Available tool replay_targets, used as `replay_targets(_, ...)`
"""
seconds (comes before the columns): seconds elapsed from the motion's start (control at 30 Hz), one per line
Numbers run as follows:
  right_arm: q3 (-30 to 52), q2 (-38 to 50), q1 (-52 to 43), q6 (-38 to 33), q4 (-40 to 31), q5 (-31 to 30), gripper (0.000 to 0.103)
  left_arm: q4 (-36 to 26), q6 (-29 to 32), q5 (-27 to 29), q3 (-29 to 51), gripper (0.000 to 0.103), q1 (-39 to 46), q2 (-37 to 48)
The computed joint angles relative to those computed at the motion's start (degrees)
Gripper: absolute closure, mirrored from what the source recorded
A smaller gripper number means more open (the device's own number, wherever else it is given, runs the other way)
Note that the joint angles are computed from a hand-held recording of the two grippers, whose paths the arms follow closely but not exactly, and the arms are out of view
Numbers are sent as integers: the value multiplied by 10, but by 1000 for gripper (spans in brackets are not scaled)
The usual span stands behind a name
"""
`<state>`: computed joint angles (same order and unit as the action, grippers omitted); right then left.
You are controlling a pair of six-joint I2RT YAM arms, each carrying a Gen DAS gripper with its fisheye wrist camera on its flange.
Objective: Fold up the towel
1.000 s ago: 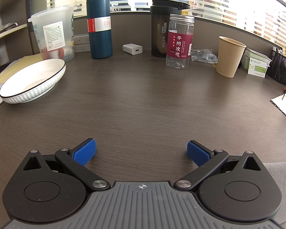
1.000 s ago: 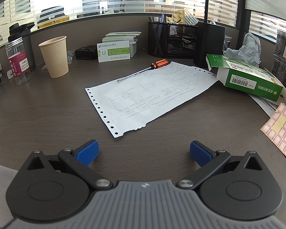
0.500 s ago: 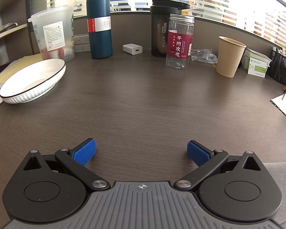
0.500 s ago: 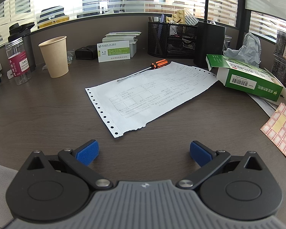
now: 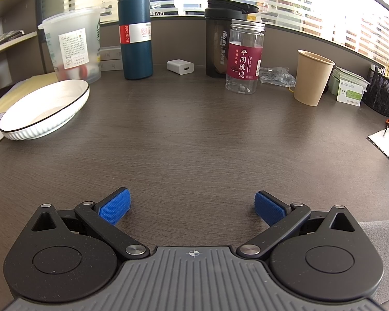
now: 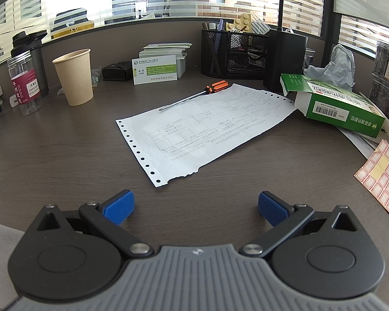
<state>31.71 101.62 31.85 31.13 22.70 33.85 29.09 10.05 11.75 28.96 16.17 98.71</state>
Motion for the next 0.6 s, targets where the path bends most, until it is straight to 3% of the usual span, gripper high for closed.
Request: replay_targets(0.6,0,0,0,0,0,0,0,-1,-3,-4,3,0,-1,1)
